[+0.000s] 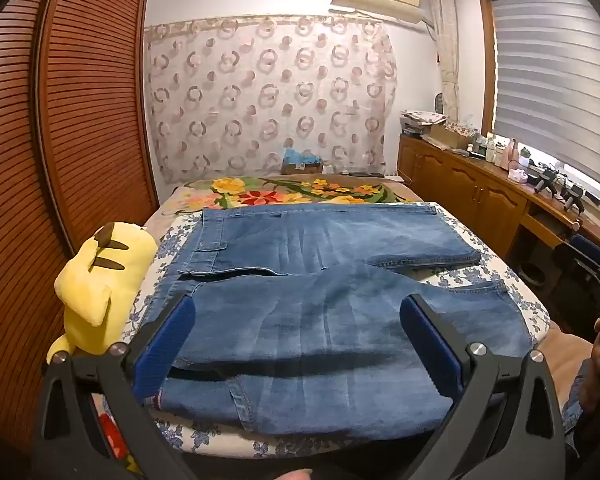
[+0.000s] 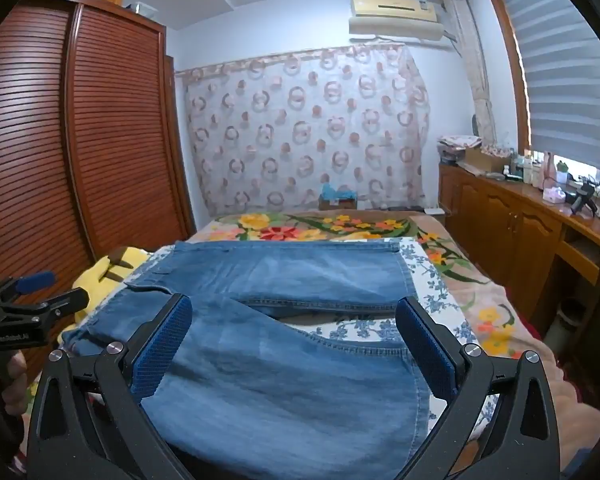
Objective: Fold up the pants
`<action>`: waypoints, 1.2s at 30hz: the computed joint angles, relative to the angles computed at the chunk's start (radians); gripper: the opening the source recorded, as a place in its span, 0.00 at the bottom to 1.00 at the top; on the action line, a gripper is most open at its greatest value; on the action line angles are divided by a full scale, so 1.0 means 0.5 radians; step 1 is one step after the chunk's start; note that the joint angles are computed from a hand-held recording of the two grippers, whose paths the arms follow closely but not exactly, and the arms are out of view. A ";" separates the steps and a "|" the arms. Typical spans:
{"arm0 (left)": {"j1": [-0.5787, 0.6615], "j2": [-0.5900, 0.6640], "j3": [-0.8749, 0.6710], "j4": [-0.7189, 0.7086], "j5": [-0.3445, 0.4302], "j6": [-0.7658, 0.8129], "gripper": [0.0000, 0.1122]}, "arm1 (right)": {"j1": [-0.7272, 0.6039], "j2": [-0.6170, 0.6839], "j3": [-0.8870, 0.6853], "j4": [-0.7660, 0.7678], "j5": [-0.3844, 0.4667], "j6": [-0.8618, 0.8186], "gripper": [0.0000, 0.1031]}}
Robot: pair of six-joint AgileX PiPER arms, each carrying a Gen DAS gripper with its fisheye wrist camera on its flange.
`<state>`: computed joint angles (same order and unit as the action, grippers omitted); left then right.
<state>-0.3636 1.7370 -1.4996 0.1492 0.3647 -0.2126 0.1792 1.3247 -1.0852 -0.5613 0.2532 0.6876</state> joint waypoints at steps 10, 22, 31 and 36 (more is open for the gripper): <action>0.014 -0.013 0.029 -0.026 -0.019 0.031 0.92 | -0.004 0.001 0.004 0.026 -0.001 -0.035 1.00; 0.035 -0.032 0.087 -0.063 -0.060 0.081 0.92 | 0.022 -0.004 0.004 -0.076 0.012 0.062 1.00; 0.032 -0.030 0.092 -0.047 -0.063 0.067 0.92 | 0.024 0.001 0.006 -0.089 0.010 0.078 1.00; 0.034 -0.029 0.088 -0.057 -0.059 0.078 0.92 | 0.026 0.001 0.006 -0.098 0.013 0.087 1.00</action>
<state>-0.3465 1.7224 -1.4557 0.1205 0.3352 -0.1735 0.1920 1.3251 -1.0822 -0.6105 0.2595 0.7311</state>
